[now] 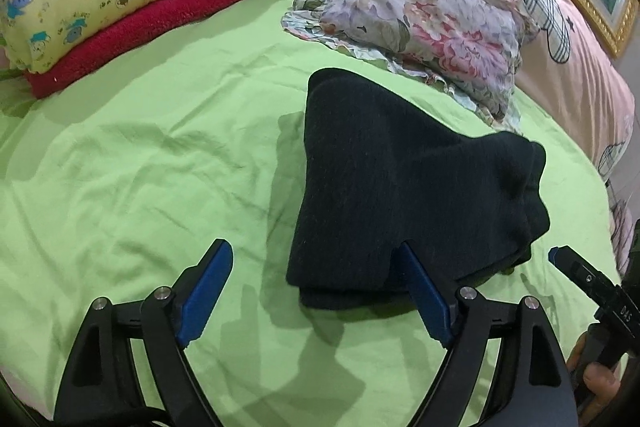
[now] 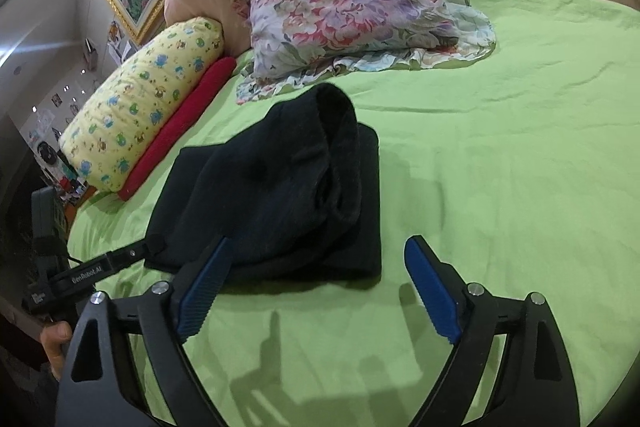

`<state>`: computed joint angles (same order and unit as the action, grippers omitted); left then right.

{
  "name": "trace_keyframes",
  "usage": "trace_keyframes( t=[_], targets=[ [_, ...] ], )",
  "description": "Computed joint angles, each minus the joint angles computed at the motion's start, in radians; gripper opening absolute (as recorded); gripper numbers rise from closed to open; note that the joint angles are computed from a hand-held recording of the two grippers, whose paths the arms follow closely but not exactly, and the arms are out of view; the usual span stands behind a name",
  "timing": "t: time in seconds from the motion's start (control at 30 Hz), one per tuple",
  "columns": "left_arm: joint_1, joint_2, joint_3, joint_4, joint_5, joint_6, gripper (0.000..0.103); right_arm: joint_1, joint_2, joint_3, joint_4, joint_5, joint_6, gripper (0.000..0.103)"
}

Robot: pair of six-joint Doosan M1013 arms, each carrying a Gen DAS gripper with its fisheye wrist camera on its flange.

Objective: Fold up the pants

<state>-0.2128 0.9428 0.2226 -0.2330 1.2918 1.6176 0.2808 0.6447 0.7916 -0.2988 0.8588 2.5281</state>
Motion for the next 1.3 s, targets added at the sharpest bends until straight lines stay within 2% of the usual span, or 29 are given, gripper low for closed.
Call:
trace_keyframes(
  t=[0.27,0.47,0.57,0.63,0.7,1.3],
  targets=[
    [-0.018,-0.097,0.182,0.094,-0.108,0.141,0.086,0.022,0.009,-0.013,0.005,0.019,-0.042,0.091],
    [-0.037,-0.154,0.297,0.208,-0.192,0.180,0.086,0.038,0.019,-0.034,-0.031,0.034,-0.066,0.091],
    [-0.035,-0.145,0.284,0.186,-0.162,0.212,0.087,0.051,0.022,-0.036,-0.087,0.031,-0.063,0.093],
    [-0.038,-0.160,0.320,0.194,-0.203,0.219,0.087,0.062,0.020,-0.023,-0.148,0.010,-0.053,0.097],
    [-0.040,-0.164,0.330,0.187,-0.215,0.236,0.087,0.067,0.025,-0.023,-0.172,0.003,-0.058,0.099],
    [-0.041,-0.148,0.315,0.166,-0.218,0.257,0.087,0.064,0.077,-0.102,-0.073,0.063,-0.173,0.099]
  ],
)
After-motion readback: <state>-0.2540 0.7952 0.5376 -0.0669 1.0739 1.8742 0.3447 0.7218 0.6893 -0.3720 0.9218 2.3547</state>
